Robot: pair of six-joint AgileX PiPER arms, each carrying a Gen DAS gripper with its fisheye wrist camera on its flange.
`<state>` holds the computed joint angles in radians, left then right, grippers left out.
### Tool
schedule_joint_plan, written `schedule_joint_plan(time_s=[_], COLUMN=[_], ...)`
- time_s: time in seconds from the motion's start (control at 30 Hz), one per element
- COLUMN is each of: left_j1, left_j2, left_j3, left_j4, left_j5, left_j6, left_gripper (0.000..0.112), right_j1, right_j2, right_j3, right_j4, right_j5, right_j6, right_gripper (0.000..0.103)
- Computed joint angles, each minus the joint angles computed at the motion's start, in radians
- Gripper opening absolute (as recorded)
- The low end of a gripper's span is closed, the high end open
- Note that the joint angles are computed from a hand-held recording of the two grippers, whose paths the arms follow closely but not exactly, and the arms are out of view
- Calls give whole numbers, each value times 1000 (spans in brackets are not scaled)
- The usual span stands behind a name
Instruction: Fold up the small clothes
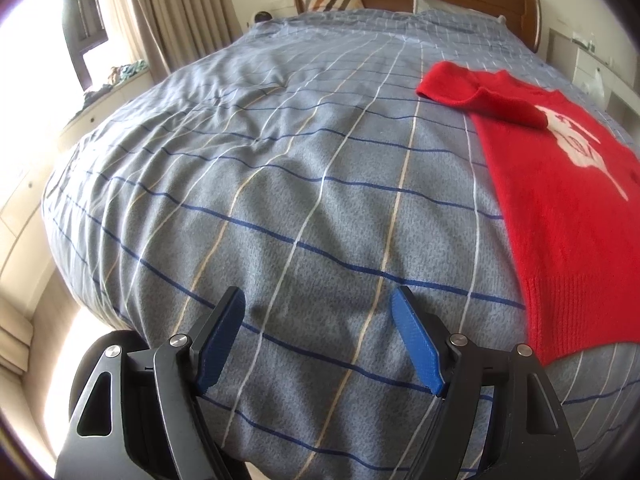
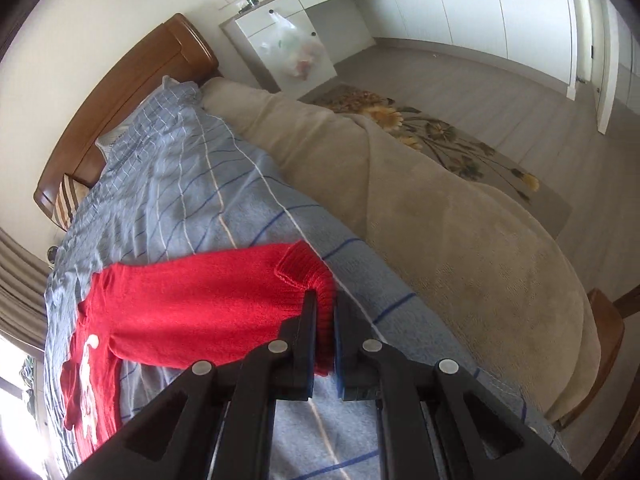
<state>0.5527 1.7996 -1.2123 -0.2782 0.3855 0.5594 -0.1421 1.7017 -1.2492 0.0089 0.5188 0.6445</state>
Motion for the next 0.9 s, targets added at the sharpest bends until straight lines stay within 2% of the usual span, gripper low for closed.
schedule_joint_plan(time_s=[0.17, 0.37, 0.4, 0.5, 0.57, 0.6, 0.63, 0.73, 0.8, 0.9], left_j1=[0, -1, -2, -5, -12, -16, -22, -36, -38, -51], left_j2=[-3, -8, -10, -17, -28, -36, -43, -72, -93, -104], left_j3=[3, 9, 8, -4, -10, -14, -19, -41, -55, -87], left_j4=[4, 16, 26, 70, 99, 110, 121, 83, -8, -95], left_j5=[0, -4, -1, 18, 27, 31, 33, 46, 52, 79], left_j6=[0, -10, -18, -49, -59, -56, -52, 10, 92, 145], left_gripper=[78, 79, 79, 81, 82, 82, 82, 87, 95, 99], right_j1=[-30, -1, 23, 145, 266, 339, 415, 642, 749, 857], right_j2=[-2, -91, -118, -205, -256, -274, -288, -284, -254, -206], right_j3=[59, 103, 114, 151, 184, 201, 220, 256, 263, 273], right_j4=[68, -200, -273, -506, -660, -749, -840, -1053, -1126, -1212], right_j5=[-56, -9, 3, 52, 78, 98, 121, 225, 274, 315], right_j6=[-56, 209, 268, 486, 642, 735, 831, 1059, 1149, 1285], right_gripper=[8, 9, 14, 20, 37, 53, 62, 66, 66, 67])
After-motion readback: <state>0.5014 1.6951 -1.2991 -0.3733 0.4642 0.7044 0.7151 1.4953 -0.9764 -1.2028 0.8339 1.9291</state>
